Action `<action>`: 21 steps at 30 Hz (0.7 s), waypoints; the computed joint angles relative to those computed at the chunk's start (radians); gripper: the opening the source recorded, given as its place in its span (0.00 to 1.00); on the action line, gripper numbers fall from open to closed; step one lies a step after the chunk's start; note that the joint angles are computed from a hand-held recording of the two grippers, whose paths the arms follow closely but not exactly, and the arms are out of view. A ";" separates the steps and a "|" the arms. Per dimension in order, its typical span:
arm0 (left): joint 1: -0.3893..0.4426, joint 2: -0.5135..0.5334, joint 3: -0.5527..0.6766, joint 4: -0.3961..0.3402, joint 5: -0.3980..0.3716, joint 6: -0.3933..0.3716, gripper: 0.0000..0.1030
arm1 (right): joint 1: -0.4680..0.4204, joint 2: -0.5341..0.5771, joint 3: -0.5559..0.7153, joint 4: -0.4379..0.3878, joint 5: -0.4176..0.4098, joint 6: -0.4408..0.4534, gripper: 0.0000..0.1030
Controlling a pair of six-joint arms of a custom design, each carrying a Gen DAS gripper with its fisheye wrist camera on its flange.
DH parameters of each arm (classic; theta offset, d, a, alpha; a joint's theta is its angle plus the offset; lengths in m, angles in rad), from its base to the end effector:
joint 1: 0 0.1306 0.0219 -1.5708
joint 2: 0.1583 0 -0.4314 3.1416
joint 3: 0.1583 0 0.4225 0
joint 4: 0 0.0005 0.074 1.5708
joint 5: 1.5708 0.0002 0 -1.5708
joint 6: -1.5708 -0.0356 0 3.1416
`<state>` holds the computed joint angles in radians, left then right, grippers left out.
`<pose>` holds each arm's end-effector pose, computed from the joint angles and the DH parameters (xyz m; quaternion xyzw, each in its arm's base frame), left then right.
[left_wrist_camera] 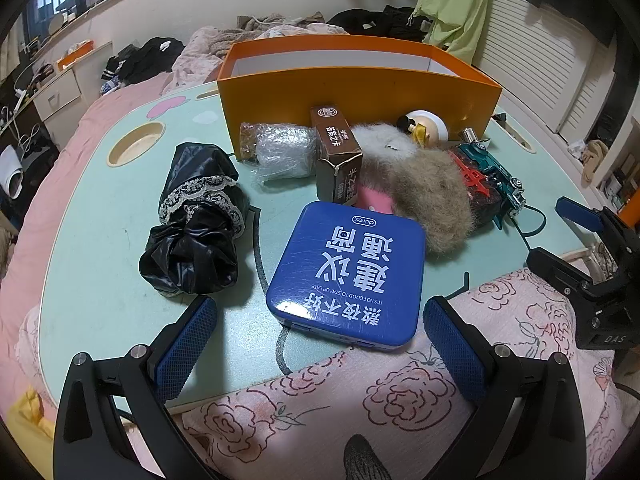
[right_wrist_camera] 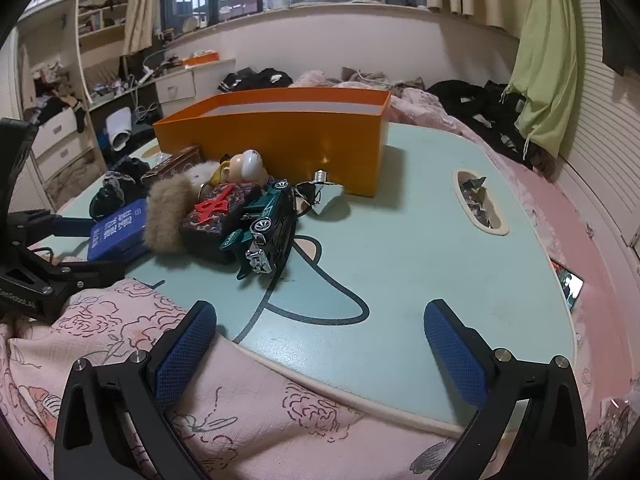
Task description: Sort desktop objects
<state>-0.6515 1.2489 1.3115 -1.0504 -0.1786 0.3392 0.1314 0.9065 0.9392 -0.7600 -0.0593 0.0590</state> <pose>0.3480 -0.2580 0.4915 0.1231 0.9464 -0.0609 0.2924 0.3138 0.0431 0.4488 -0.0988 0.9067 0.0418 0.4079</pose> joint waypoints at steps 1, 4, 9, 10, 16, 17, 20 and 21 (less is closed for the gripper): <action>0.000 0.000 0.000 0.000 0.001 0.000 1.00 | 0.001 -0.001 0.000 -0.001 0.000 0.000 1.00; 0.000 0.000 0.000 0.000 0.001 0.000 1.00 | 0.001 -0.001 0.000 -0.001 0.000 0.000 1.00; 0.001 -0.001 -0.001 0.001 0.002 -0.001 1.00 | 0.000 0.000 0.002 -0.004 0.005 0.001 1.00; 0.001 -0.001 -0.001 0.001 0.002 -0.001 1.00 | 0.004 0.002 0.004 -0.006 0.018 -0.001 1.00; 0.003 -0.001 -0.002 0.001 0.003 -0.003 1.00 | 0.013 0.006 0.007 -0.012 0.044 -0.006 1.00; 0.003 -0.002 -0.002 0.001 0.003 -0.003 1.00 | 0.009 0.006 0.008 -0.011 0.040 -0.004 1.00; 0.004 -0.003 -0.004 0.005 0.006 -0.003 1.00 | 0.010 0.005 0.007 -0.011 0.041 -0.004 1.00; 0.004 -0.006 -0.008 0.010 0.008 -0.002 1.00 | 0.012 0.005 0.007 -0.012 0.042 -0.005 1.00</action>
<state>-0.6473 1.2432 1.3039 -1.0402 -0.1704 0.3375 0.1429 0.9117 0.9461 -0.7716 -0.0171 0.0540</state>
